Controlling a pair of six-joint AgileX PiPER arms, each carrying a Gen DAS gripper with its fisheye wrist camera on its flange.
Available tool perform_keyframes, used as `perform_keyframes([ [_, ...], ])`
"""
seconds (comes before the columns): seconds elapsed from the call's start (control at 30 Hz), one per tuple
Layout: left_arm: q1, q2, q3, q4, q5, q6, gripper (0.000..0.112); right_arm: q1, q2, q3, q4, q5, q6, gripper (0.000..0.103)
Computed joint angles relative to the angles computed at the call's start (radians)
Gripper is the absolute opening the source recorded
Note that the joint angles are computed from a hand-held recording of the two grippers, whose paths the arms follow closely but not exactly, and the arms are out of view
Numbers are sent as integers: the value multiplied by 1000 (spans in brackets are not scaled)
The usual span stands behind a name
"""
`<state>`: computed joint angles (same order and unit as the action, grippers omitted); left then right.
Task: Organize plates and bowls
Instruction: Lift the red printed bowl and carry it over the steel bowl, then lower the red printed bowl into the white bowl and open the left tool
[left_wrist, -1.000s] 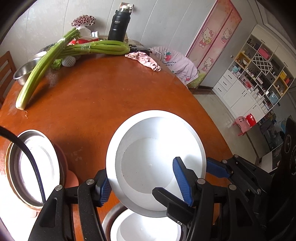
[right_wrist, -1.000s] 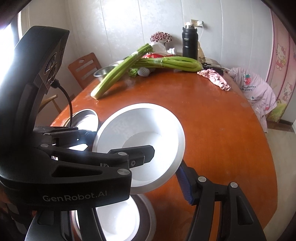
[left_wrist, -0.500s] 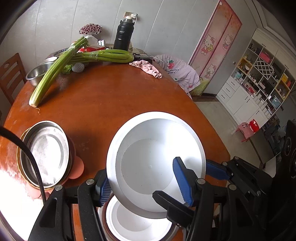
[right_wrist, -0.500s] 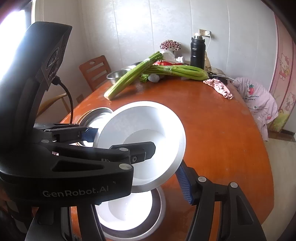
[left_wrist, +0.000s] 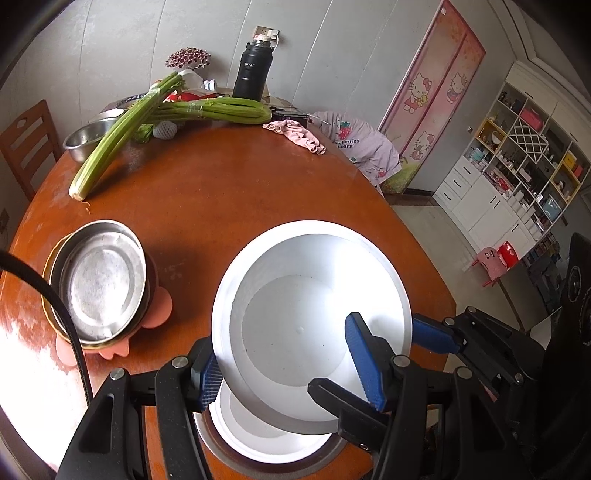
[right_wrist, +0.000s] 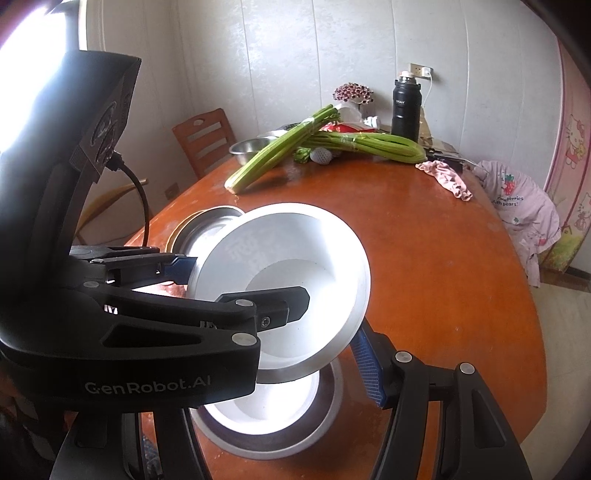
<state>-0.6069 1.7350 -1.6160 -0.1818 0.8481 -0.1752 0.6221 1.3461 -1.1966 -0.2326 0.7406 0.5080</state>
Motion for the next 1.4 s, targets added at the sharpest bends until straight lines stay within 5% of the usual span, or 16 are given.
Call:
perform_keyframes([
  [0.73,5,-137,285,-27,-124,-28,60,119,-24,109,-32,-28,89,65],
  [1.4,-9,-100,319,-27,-138,-37,60,105,9,151,16,-55,66,65],
])
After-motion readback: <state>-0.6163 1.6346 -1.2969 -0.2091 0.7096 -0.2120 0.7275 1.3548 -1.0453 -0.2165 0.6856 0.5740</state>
